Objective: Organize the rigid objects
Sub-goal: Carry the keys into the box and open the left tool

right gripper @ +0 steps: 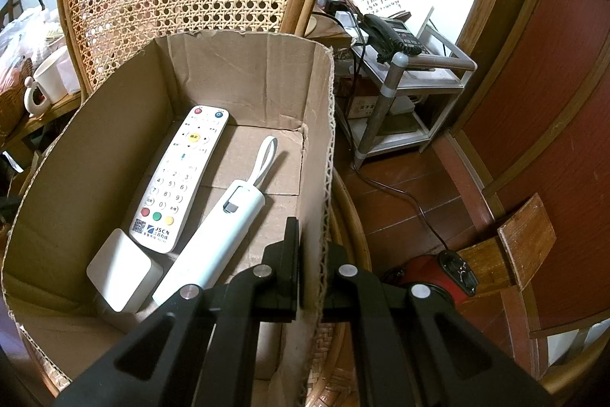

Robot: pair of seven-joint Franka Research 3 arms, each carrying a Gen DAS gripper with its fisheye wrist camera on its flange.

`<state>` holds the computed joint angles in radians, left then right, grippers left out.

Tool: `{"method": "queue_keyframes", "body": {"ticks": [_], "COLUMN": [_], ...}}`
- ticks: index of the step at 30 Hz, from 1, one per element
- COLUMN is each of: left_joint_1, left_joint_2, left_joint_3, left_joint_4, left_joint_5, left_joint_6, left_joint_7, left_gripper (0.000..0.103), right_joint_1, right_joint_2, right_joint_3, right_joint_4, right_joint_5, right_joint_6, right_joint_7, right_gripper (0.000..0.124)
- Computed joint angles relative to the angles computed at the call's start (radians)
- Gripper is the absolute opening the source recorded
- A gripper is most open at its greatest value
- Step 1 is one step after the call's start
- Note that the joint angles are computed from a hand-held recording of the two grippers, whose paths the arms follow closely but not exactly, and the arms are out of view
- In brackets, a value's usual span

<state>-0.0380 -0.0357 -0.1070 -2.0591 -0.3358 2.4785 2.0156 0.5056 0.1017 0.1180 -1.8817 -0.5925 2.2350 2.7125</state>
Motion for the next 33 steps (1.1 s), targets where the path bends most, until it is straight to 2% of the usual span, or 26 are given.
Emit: {"method": "queue_keyframes", "body": {"ticks": [1,4,6,12,16,21,27,33], "left_joint_1": [-0.002,-0.022,-0.052,-0.159,-0.207,-0.209,-0.217,-0.208], "left_joint_2": [-0.012,-0.066,-0.081,-0.131,-0.146,-0.139,-0.142,-0.142], "left_joint_3": [-0.001,-0.005,0.003,0.032,0.038,-0.005,-0.012,0.004], "left_joint_4": [-0.009,-0.064,-0.075,-0.096,-0.091,-0.100,-0.116,-0.115], "left_joint_5": [-0.017,-0.063,-0.117,-0.353,-0.467,-0.379,-0.314,-0.274], "left_joint_6": [0.023,0.161,0.202,0.220,0.154,0.146,0.148,0.142], "left_joint_7": [0.001,-0.057,-0.028,0.181,0.285,0.237,0.206,0.154], "left_gripper": [0.009,0.009,0.009,0.009,0.009,0.009,0.010,0.022], "right_joint_1": [0.000,0.000,0.000,-0.002,-0.002,-0.002,-0.002,-0.002], "right_joint_2": [0.000,-0.001,-0.001,-0.003,-0.004,-0.006,-0.005,-0.005], "right_joint_3": [0.000,-0.001,-0.001,0.000,0.000,0.001,0.001,0.002], "right_joint_4": [0.000,-0.001,-0.002,-0.004,-0.004,-0.006,-0.006,-0.002], "right_joint_5": [0.000,0.000,-0.001,0.000,-0.001,-0.004,-0.004,-0.002], "right_joint_6": [0.000,0.000,0.000,0.002,0.002,0.002,0.002,-0.002], "right_joint_7": [0.000,0.007,0.007,0.005,0.004,0.003,0.003,0.002], "right_gripper": [0.006,0.006,0.006,0.006,0.006,0.006,0.006,0.006]}}
